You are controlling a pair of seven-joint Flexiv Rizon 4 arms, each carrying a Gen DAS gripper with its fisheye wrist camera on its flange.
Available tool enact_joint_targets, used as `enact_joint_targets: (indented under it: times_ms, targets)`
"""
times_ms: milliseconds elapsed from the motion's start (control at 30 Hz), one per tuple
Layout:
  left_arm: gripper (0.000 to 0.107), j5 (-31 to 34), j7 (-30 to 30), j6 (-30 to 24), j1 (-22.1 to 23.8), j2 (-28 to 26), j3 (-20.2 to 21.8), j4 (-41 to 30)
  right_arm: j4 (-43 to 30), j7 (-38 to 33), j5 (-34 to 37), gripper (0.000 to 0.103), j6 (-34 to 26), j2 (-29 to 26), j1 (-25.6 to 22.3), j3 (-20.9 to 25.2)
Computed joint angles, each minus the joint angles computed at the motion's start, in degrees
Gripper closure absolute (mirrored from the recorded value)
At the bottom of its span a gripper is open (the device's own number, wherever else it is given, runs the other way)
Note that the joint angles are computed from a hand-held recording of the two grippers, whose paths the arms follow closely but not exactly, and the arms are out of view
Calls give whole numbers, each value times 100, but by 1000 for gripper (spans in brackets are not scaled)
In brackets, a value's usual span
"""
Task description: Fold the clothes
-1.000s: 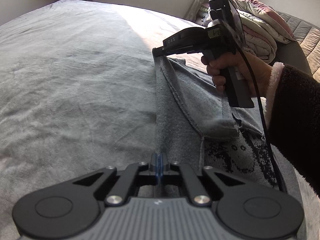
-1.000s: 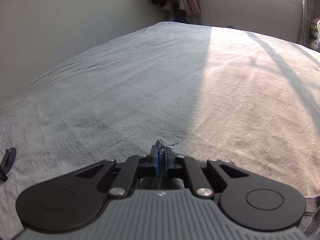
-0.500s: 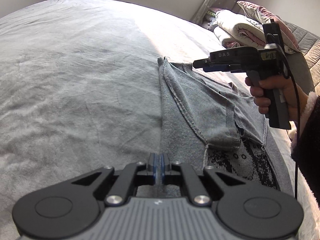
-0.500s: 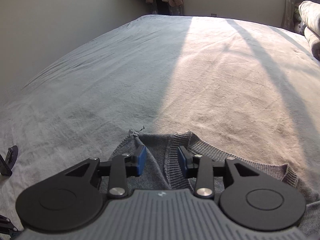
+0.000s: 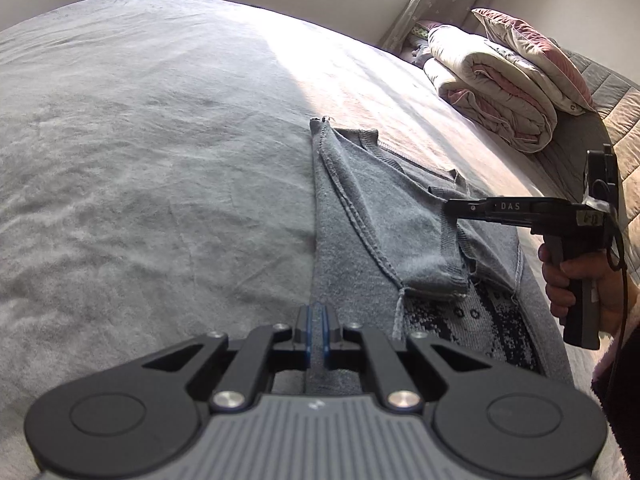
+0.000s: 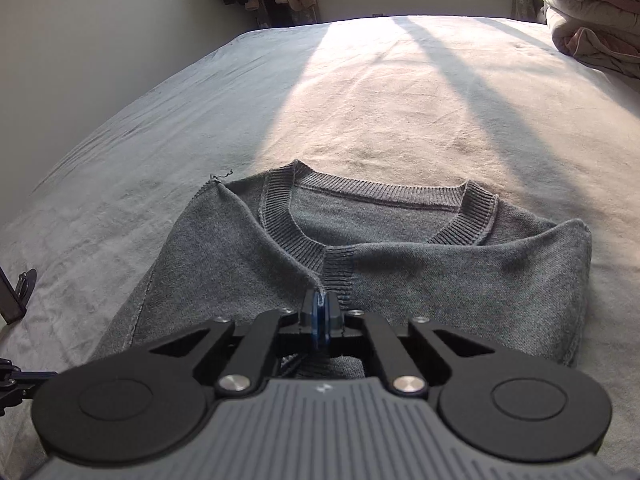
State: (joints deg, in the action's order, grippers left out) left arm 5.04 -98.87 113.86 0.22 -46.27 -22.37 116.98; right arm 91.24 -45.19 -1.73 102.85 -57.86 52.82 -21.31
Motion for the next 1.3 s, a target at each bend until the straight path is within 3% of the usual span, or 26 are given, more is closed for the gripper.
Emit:
enact_joint_targets:
  times_ms: [200, 433, 633, 667, 767, 933, 1100, 1300]
  targets:
    - [103, 262, 93, -98, 306, -146, -366, -83, -45, 145, 128, 100, -223, -69, 509, -851]
    - [102, 416, 423, -397, 622, -251, -761, -71, -308, 603, -350, 100, -897, -231, 460, -1111]
    - [101, 303, 667, -444, 540, -220, -739, -28, -343, 1022, -712, 97, -1077, -132, 156, -663]
    - [101, 295, 687, -433, 551, -217, -752, -14, -243, 1140, -694, 86, -954, -80, 164, -646]
    - [101, 295, 703, -385, 649, -227, -840, 36, 213, 1286, -604, 68, -540, 198, 197, -527]
    - [101, 294, 627, -303, 744, -253, -930, 69, 979, 1313, -133, 68, -37, 741, 221, -40]
    - [100, 304, 536, -256, 733, -257, -931, 64, 1250, 1293, 326, 68, 496, 919, -115, 920]
    - [100, 379, 495, -253, 757, -283, -965, 53, 931, 1507, 837, 68, 446, 561, 258, 724]
